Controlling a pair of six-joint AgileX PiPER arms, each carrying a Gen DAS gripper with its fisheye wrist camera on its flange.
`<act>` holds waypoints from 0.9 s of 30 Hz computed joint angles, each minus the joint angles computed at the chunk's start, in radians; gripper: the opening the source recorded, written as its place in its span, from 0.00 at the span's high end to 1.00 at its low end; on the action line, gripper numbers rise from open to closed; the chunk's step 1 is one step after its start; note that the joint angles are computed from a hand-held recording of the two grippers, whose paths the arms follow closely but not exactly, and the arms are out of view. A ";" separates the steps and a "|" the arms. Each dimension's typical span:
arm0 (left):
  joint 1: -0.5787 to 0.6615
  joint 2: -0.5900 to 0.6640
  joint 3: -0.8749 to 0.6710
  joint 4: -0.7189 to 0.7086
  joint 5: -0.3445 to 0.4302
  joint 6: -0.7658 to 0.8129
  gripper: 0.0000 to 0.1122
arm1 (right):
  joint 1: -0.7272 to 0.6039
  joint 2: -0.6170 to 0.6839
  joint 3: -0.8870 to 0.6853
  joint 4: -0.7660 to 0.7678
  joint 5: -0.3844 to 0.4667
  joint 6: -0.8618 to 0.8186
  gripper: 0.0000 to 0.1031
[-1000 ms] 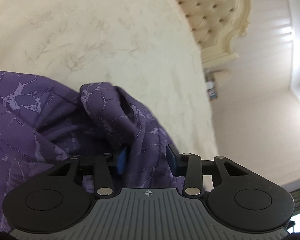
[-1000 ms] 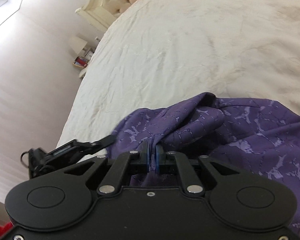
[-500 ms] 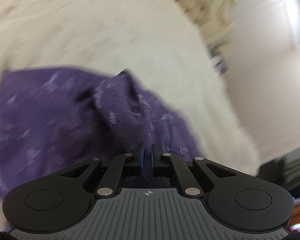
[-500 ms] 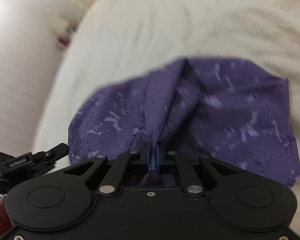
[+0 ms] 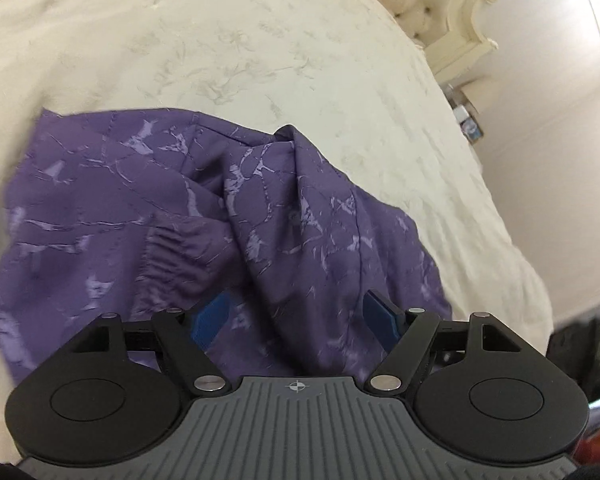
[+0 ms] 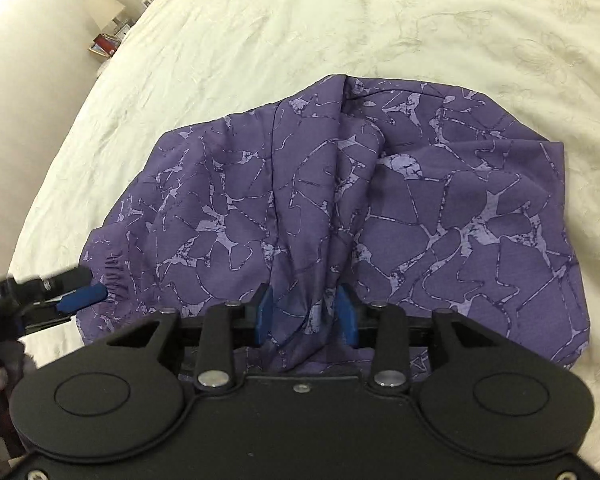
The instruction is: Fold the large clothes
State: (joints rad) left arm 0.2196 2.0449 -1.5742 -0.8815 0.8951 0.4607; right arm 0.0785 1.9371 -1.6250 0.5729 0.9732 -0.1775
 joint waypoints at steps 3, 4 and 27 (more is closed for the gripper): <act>-0.033 0.062 -0.072 0.036 -0.002 -0.064 0.36 | 0.006 0.008 -0.020 -0.006 0.009 0.027 0.54; -0.039 0.082 -0.093 0.034 0.004 -0.071 0.37 | 0.009 0.015 -0.024 -0.004 0.006 0.034 0.54; -0.047 -0.072 0.081 0.235 -0.165 -0.054 0.64 | 0.046 -0.045 0.048 -0.115 -0.102 0.073 0.53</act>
